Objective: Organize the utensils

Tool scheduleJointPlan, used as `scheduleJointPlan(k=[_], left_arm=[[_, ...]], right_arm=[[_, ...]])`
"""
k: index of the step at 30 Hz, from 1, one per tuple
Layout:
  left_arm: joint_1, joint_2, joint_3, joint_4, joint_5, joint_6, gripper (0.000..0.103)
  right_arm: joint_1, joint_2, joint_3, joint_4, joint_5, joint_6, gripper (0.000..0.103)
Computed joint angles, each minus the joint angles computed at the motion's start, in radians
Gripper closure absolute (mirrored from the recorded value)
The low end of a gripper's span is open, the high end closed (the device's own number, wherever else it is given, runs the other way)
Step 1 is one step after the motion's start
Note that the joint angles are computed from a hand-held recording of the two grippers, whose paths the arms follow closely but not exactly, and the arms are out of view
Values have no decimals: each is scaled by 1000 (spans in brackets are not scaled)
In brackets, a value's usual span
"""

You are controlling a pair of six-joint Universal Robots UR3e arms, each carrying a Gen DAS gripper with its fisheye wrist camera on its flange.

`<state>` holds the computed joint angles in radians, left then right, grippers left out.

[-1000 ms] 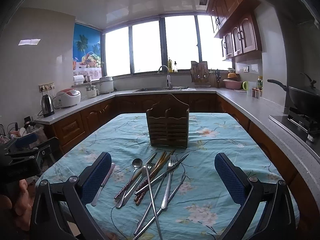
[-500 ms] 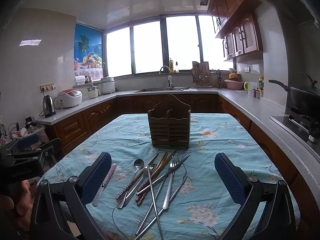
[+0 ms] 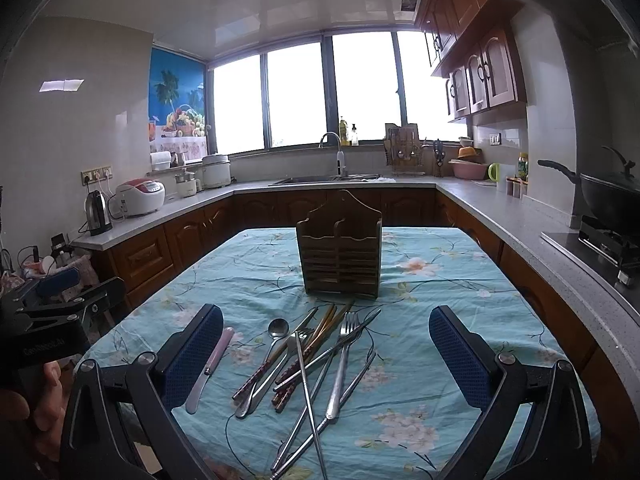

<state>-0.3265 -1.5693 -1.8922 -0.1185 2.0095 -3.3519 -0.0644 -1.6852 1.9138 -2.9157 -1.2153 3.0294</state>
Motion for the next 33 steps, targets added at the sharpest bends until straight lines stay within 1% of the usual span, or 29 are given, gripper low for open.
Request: scheduleJointPlan(k=[12, 18, 20, 23, 26, 28, 31, 32, 33], left_arm=[[6, -3, -2, 2, -9, -2, 1], [21, -7, 5, -12, -32, -2, 1], [39, -3, 9, -33, -59, -6, 1], [84, -2, 29, -94, -130, -21, 1], [122, -13, 58, -145, -179, -24, 1], [145, -21, 84, -181, -209, -25, 1], [177, -41, 135, -241, -256, -19, 1], [184, -41, 152, -270, -272, -17, 1], [184, -43, 201, -382, -273, -60, 1]], right_arm=[[2, -2, 0, 1, -2, 4, 0], [0, 2, -9, 11, 1, 7, 0], [-4, 8, -17, 19, 4, 7, 0], [-4, 23, -34, 39, 6, 3, 0], [-11, 42, -53, 65, 9, 3, 0], [-25, 49, -55, 77, 31, 2, 0], [-28, 71, -69, 89, 24, 2, 0], [-31, 80, -74, 94, 26, 2, 0], [-34, 87, -81, 100, 28, 2, 0]])
